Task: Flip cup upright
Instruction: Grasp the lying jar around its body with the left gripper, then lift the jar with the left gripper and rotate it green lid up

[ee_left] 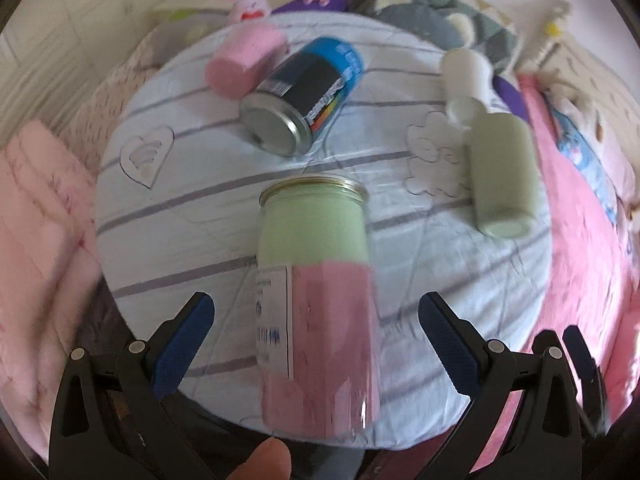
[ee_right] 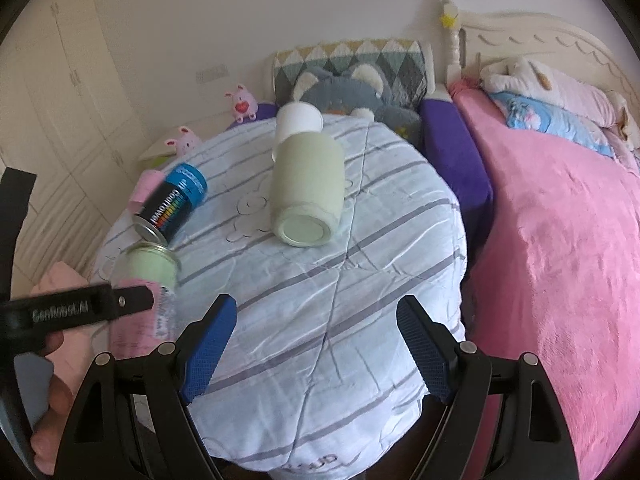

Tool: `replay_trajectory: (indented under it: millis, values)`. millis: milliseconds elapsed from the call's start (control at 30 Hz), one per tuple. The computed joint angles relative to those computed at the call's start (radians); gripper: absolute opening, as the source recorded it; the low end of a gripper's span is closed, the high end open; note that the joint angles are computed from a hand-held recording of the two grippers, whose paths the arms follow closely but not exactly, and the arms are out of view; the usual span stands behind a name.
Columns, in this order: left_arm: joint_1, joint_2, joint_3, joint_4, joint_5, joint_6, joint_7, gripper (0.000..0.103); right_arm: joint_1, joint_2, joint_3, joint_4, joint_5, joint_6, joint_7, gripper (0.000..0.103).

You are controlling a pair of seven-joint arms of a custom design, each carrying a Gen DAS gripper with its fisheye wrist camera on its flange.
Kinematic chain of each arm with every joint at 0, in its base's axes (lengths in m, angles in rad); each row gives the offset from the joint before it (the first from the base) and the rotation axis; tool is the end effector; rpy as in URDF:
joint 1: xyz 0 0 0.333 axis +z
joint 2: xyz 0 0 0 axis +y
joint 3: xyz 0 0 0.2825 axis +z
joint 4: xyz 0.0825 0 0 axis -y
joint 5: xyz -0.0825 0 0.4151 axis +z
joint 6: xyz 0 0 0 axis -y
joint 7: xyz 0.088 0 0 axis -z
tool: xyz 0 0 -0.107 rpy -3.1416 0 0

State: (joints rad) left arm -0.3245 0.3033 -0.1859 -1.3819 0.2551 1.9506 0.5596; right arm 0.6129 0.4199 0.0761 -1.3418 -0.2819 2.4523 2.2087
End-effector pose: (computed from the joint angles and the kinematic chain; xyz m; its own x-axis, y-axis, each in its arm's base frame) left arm 0.6246 -0.3109 0.5367 0.4194 -0.9004 0.1157 -0.8477 -0.4340 -0.3049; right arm 0.5856 0.4678 0.5339 0.2437 -0.9548 -0.1704 -0.7654 -0.0814 -0.6384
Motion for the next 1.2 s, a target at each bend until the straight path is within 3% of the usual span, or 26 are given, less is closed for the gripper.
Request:
replay_trajectory:
  millis: [200,333,367,433,600,733,867,933,1067,1167,1200]
  values:
    - [0.006,0.078,0.006,0.087,-0.046,-0.050,-0.002,0.102,-0.012,0.103,0.010,0.137,0.062,-0.059,-0.086,0.084]
    - [0.003,0.124,0.015,0.145,-0.050,-0.101,0.000,0.086,-0.010,0.155,0.009,0.213,0.094,-0.092,-0.136,0.084]
    - [0.009,0.127,0.014,0.144,-0.066,-0.097,0.004,0.084,-0.007,0.166,0.006,0.230,0.099,-0.101,-0.143,0.084]
    - [0.025,0.125,0.006,0.126,-0.108,-0.066,0.022,0.070,-0.004,0.175,0.001,0.244,0.108,-0.108,-0.151,0.084]
    - [0.032,0.112,0.004,0.105,-0.132,-0.037,0.066,0.070,0.008,0.179,-0.015,0.254,0.105,-0.123,-0.143,0.084]
    - [0.026,0.042,0.013,0.019,-0.085,0.035,0.076,0.070,0.017,0.141,-0.026,0.203,0.085,-0.112,-0.105,0.084]
    - [0.008,-0.072,0.024,-0.128,0.066,0.174,0.041,0.070,0.024,0.098,-0.031,0.148,0.053,-0.096,-0.058,0.084]
    - [0.011,-0.145,0.028,-0.244,0.169,0.306,0.006,0.070,0.031,0.070,-0.034,0.114,0.029,-0.089,-0.020,0.084]
    - [0.030,-0.238,0.040,-0.421,0.577,0.592,-0.184,0.070,0.056,0.018,-0.040,0.062,-0.047,-0.112,0.053,0.084]
    - [0.031,-0.234,0.046,-0.448,0.909,0.616,-0.358,0.070,0.075,-0.033,-0.037,0.000,-0.119,-0.138,0.126,0.084]
    - [0.054,-0.236,0.031,-0.465,0.952,0.632,-0.384,0.070,0.078,-0.046,-0.033,-0.019,-0.136,-0.146,0.155,0.084]
